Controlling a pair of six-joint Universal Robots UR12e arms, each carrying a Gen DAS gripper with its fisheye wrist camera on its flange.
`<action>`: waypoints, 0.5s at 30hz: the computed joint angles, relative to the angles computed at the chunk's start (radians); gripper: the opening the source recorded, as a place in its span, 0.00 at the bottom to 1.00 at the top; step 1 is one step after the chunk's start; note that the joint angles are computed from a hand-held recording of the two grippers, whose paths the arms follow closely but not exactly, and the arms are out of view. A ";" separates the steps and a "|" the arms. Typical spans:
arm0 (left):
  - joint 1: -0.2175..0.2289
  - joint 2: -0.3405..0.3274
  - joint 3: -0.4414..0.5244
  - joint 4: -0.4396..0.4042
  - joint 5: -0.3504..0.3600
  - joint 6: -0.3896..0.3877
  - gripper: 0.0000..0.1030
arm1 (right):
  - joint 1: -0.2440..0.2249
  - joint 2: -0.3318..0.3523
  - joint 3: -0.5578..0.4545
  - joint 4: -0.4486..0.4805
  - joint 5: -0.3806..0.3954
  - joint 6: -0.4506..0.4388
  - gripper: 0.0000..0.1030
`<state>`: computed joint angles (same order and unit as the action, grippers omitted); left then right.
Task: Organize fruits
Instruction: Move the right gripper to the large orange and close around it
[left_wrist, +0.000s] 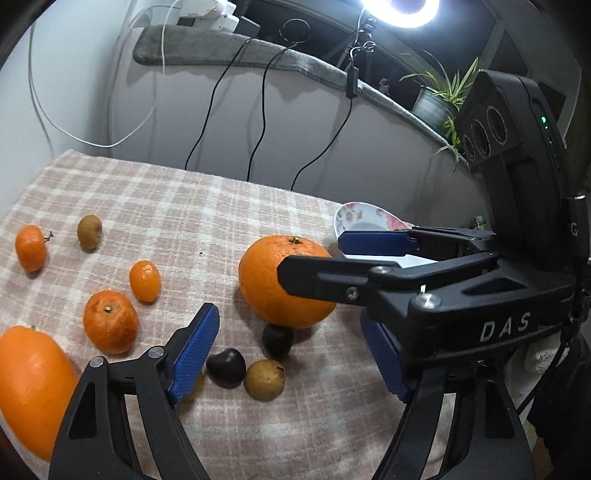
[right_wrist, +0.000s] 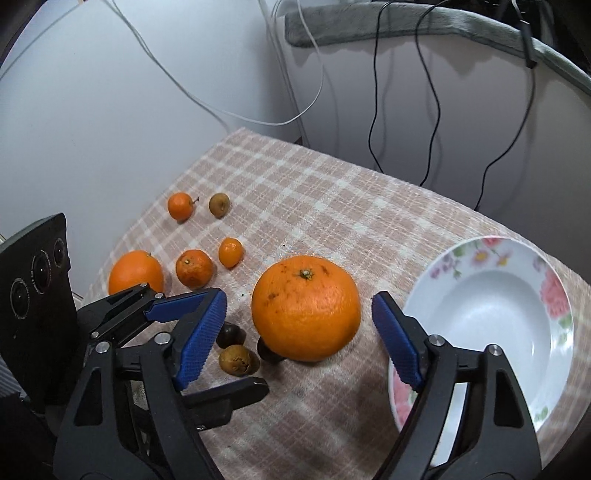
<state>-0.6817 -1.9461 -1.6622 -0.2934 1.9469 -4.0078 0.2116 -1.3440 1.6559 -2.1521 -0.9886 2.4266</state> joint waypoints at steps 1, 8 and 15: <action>0.003 -0.001 0.000 0.001 -0.003 -0.002 0.73 | 0.004 0.005 -0.006 0.007 -0.008 -0.007 0.80; 0.014 -0.012 0.008 -0.008 -0.015 0.001 0.72 | 0.018 0.024 -0.026 0.030 -0.049 -0.026 0.80; 0.025 -0.026 0.024 -0.020 -0.038 0.016 0.71 | 0.028 0.034 -0.042 0.056 -0.071 -0.047 0.72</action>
